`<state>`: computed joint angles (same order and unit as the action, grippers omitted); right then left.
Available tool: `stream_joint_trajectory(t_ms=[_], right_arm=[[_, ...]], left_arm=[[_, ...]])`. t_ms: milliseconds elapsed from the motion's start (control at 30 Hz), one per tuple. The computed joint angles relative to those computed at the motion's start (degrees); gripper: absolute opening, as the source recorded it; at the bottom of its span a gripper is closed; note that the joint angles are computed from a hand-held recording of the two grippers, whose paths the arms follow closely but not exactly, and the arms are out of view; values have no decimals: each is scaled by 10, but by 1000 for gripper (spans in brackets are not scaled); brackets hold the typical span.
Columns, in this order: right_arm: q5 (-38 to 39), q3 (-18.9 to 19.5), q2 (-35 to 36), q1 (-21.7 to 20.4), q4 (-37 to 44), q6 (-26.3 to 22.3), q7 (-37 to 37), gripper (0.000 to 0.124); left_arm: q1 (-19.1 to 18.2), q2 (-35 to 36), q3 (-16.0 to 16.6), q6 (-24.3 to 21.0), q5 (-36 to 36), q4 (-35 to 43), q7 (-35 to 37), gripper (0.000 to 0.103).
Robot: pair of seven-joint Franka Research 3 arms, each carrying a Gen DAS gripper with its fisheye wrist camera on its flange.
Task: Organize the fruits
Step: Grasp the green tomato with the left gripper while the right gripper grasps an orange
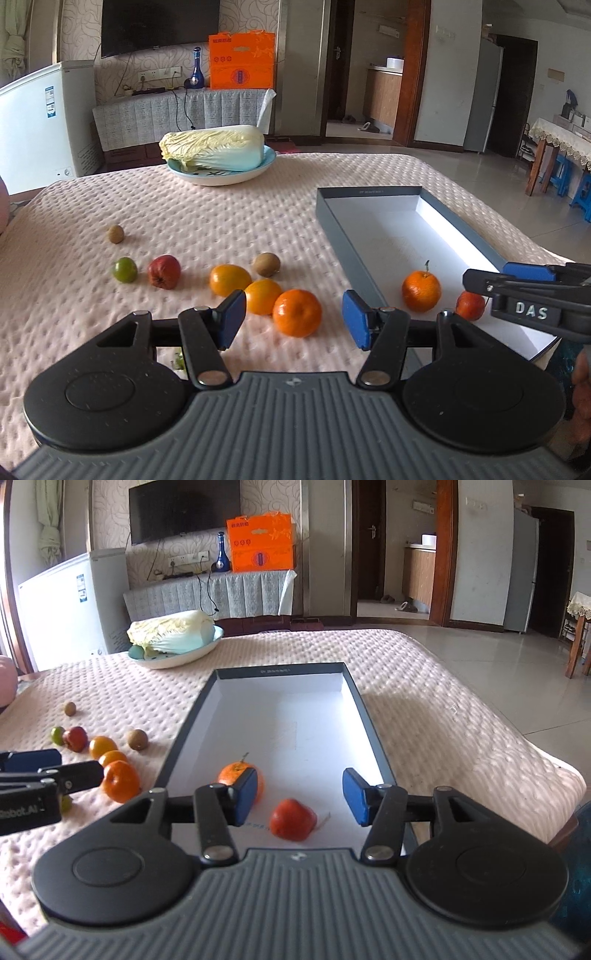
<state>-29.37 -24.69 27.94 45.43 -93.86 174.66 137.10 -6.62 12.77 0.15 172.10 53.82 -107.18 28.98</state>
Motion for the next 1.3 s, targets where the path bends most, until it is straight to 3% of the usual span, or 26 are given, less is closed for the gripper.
stream_joint_trajectory(t_ms=[133,400,500,633,833,933,1033,1133,1233,1300], right_arm=[[-6,-22,-10,26,-19,30,16,54],[-5,-139,0,149,-43,111,14,53],[2,-103,-3,129,-40,124,-30,52],[12,-5,-9,62,-26,113,-106,52],[61,57,6,25,3,84,-168,52],[87,65,22,26,25,63,-190,52],[110,49,42,45,52,36,-198,52],[127,28,63,61,79,11,-192,53],[141,53,75,41,103,-7,-203,53],[138,54,84,40,119,-22,-202,53]], left_arm=[[1,-12,7,-3,23,-14,-18,63],[28,-32,2,7,39,-43,-19,63],[39,-36,0,15,37,-53,-8,63],[56,-39,-2,40,15,-71,28,63],[87,-41,-24,70,-101,-102,156,63],[95,-38,-34,75,-157,-111,215,63],[100,-32,-40,66,-205,-110,265,63],[131,-25,-79,68,-287,-115,353,63],[165,-15,-127,76,-356,-115,449,63],[165,-10,-133,72,-377,-112,480,62]])
